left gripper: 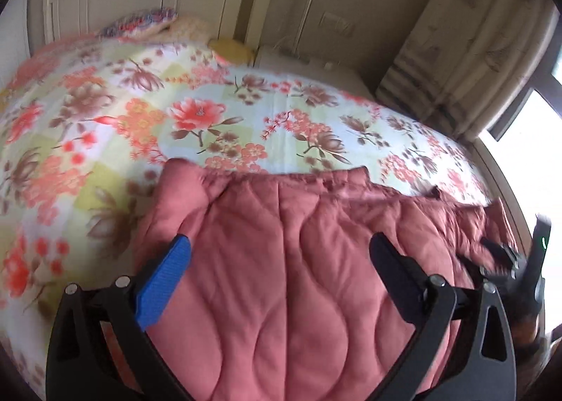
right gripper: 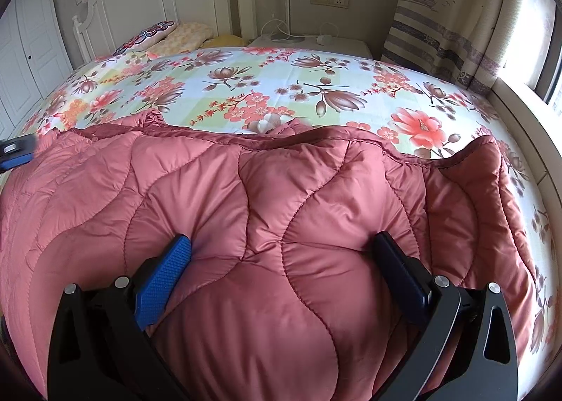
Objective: Fold large clothes
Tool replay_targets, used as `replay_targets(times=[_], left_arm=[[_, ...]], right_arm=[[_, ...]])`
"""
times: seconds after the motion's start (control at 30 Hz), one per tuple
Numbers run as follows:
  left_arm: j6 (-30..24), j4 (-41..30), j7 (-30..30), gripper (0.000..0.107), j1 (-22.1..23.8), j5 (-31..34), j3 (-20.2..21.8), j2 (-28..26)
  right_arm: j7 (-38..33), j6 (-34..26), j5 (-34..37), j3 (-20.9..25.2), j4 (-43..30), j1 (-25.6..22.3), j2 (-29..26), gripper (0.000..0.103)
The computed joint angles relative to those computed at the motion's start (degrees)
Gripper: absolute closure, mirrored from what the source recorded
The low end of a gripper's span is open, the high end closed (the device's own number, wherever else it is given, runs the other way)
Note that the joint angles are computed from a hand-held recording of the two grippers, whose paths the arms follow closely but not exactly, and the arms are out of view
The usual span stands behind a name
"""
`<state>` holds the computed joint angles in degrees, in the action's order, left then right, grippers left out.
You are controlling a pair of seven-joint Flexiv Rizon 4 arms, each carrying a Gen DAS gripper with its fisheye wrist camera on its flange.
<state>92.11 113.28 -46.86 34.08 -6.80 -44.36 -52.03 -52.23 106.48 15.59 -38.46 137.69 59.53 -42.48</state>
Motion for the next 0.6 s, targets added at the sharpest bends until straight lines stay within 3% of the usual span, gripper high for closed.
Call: replay_targets(times=[0.07, 0.1, 0.17, 0.2, 0.33, 0.47, 0.53, 0.6], left_arm=[[2.6, 0.2, -3.3, 0.006, -1.2, 6.1, 3.4, -0.3], [3.8, -0.2, -1.9, 0.006, -2.9, 5.8, 5.5, -1.0], [6.2, 0.1, 0.9, 0.006, -2.5, 4.3, 4.5, -3.0], [6.8, -0.1, 0.2, 0.006, -2.7, 4.7, 4.7, -3.1], [10.1, 0.6, -3.6, 0.006, -8.9, 5.5, 12.0, 1.1], [16.6, 5.1, -6.2, 0.006, -3.8, 11.9, 9.3, 0.4], [16.8, 4.9, -7.3, 0.006, -3.1, 13.8, 10.0, -0.8], [14.3, 3.9, -7.5, 0.006, 1.0, 16.4, 6.6, -3.9]], right_arm=[[0.0, -0.1, 0.0, 0.0, -0.1, 0.0, 0.0, 0.004], [0.0, 0.0, 0.0, 0.1, 0.0, -0.1, 0.0, 0.004], [0.0, 0.0, 0.0, 0.0, 0.0, 0.0, 0.0, 0.004], [0.0, 0.1, 0.0, 0.1, 0.1, -0.1, 0.0, 0.004], [-0.1, 0.1, 0.0, 0.1, 0.1, -0.1, 0.1, 0.004], [-0.1, 0.2, 0.1, 0.2, 0.0, -0.2, 0.0, 0.004], [-0.1, 0.0, 0.1, 0.1, -0.1, -0.1, -0.1, 0.004], [-0.1, 0.2, 0.2, 0.1, 0.0, -0.1, 0.0, 0.004]])
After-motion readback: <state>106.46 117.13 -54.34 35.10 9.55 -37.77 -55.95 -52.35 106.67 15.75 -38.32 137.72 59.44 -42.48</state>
